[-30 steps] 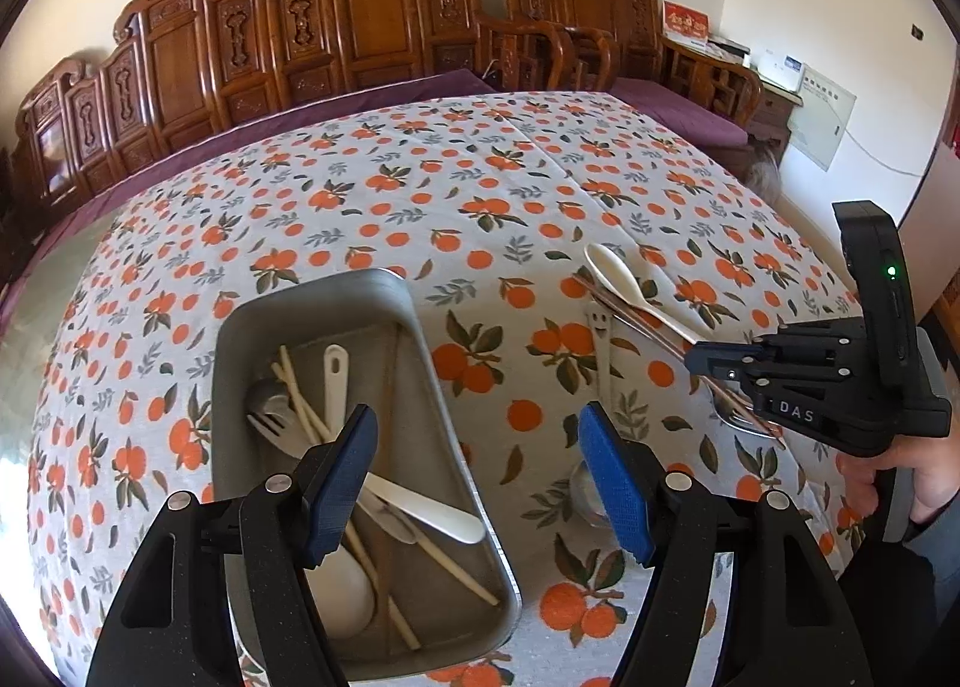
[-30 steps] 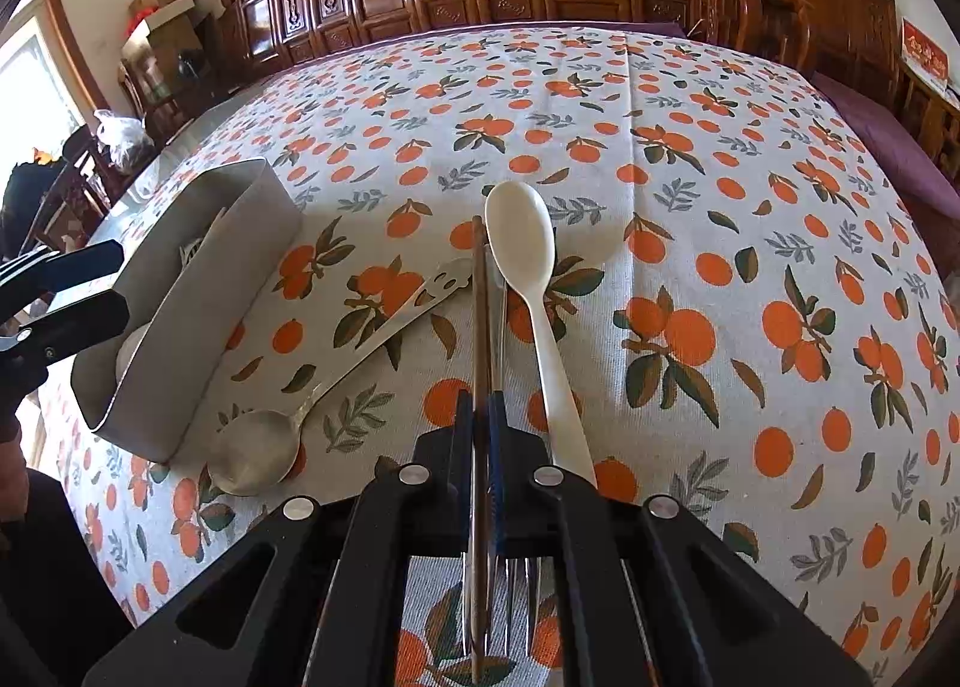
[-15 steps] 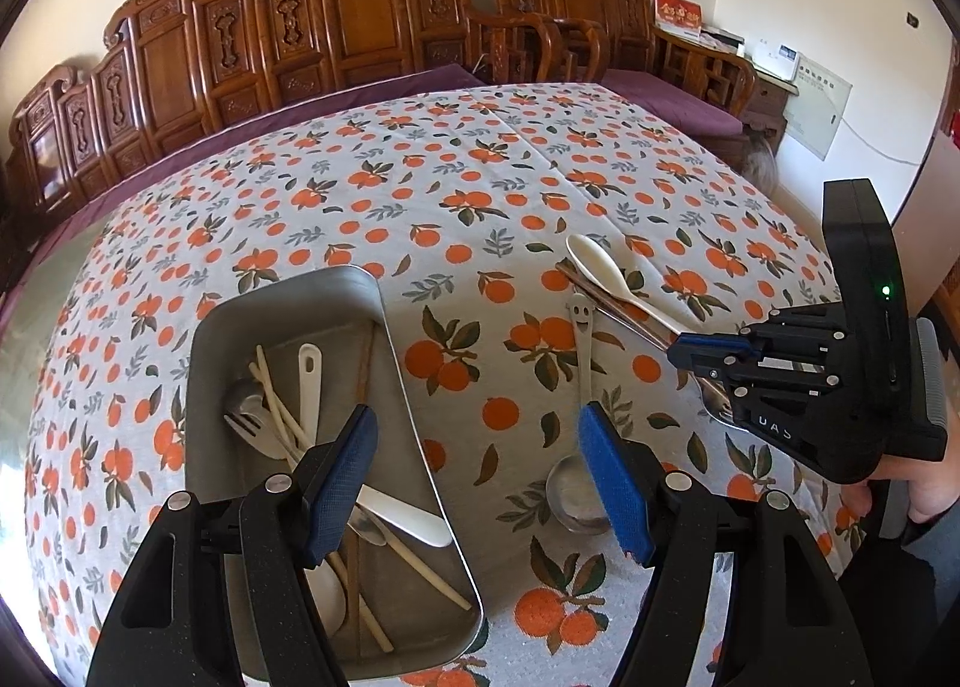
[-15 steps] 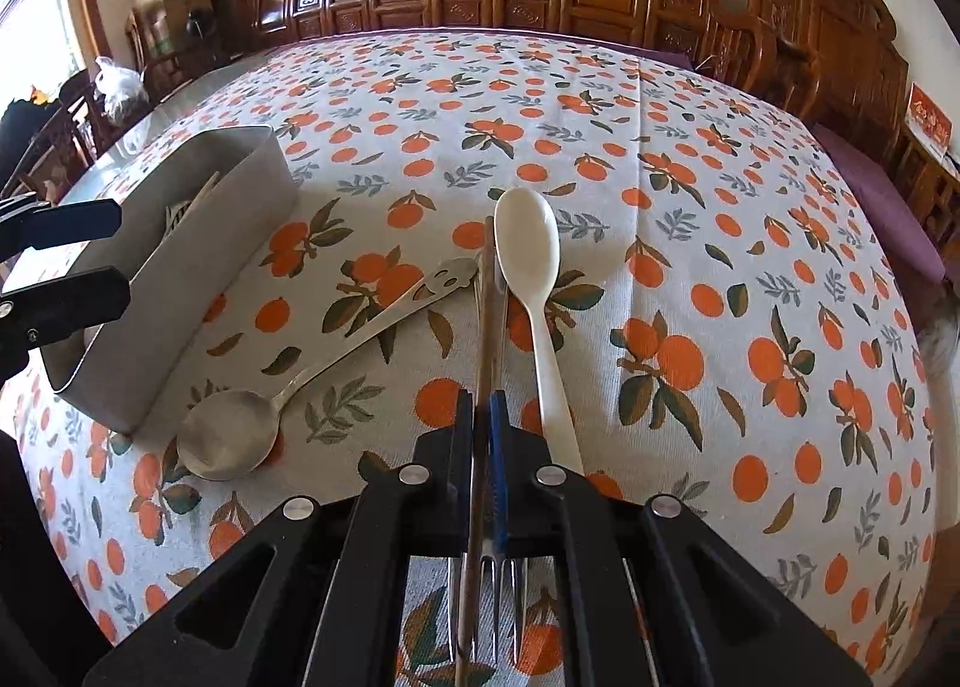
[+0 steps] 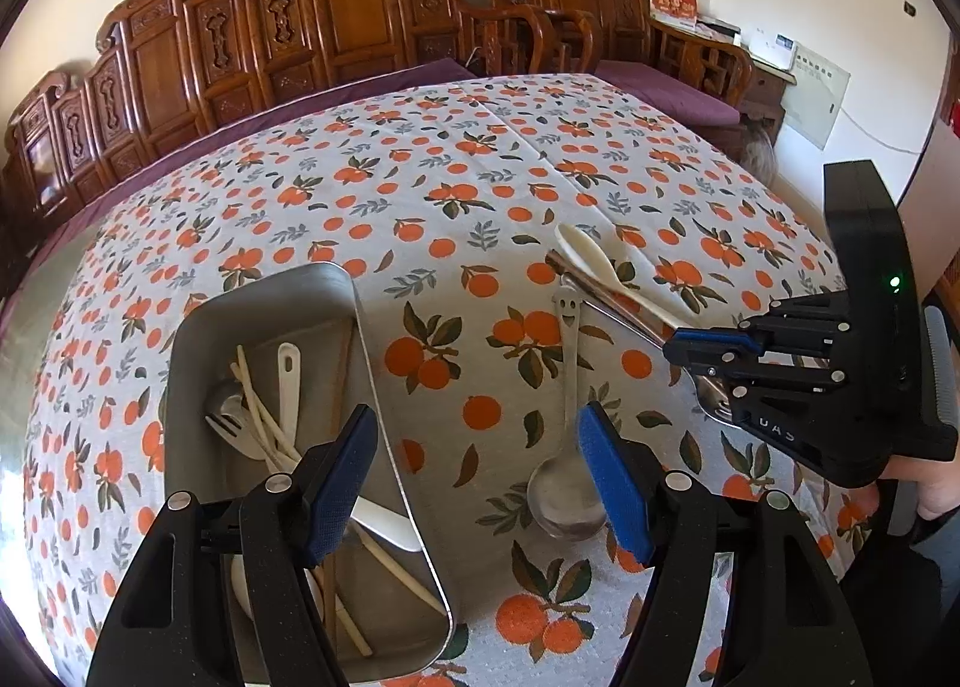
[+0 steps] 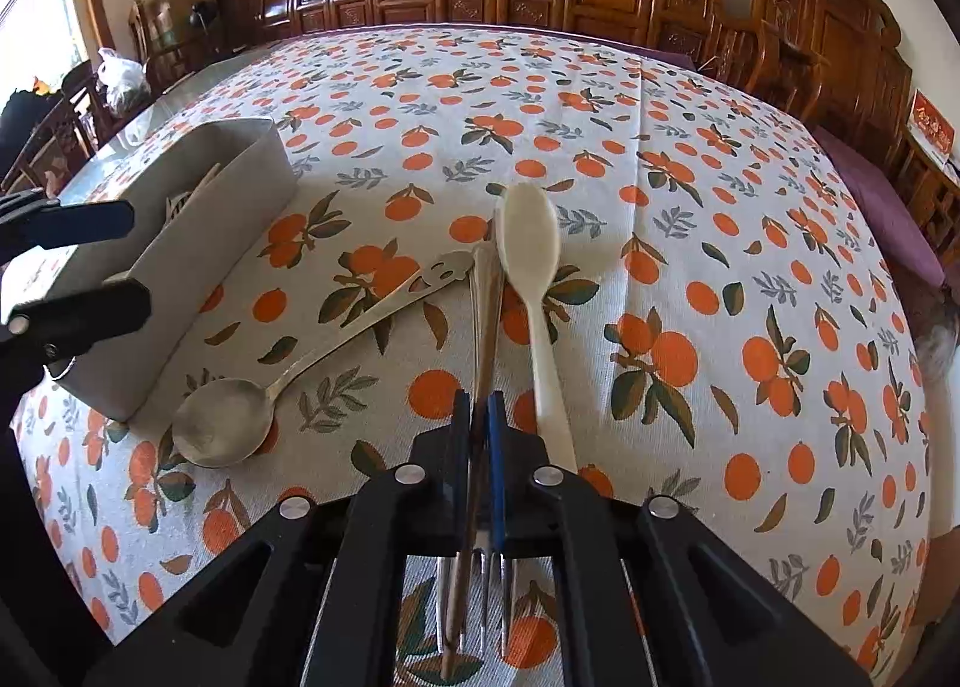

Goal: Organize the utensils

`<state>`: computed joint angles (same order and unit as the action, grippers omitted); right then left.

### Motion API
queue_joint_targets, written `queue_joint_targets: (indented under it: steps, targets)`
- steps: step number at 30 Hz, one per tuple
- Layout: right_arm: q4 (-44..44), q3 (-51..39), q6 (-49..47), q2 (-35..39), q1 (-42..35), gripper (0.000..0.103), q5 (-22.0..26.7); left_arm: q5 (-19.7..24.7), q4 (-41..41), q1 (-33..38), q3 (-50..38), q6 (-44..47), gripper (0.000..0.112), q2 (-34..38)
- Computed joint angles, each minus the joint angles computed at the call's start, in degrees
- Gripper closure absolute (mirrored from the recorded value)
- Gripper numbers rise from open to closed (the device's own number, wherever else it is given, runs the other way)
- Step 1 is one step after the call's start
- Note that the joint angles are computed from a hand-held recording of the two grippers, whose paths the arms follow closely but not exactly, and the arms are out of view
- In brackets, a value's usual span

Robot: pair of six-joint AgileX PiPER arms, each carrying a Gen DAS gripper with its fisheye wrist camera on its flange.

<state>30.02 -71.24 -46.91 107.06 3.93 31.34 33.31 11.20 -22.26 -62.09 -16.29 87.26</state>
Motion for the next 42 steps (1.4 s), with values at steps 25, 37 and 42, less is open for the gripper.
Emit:
queue_joint_targets:
  steps: [25, 37, 42]
  targets:
    - [14.5, -0.8, -10.1, -1.3, -7.1, 0.097, 2.6, 7.4, -5.0, -4.0, -11.7, 3.7, 0.084, 12.6]
    - [15.0, -1.6, -10.1, -0.3, -8.1, 0.097, 4.1, 11.5, -3.2, -4.6, -19.0, 1.3, 0.095, 20.7]
    - [15.4, -1.5, -10.5, -0.4, -7.9, 0.097, 4.3, 11.5, -4.2, -4.1, -19.0, 2.4, 0.107, 20.7]
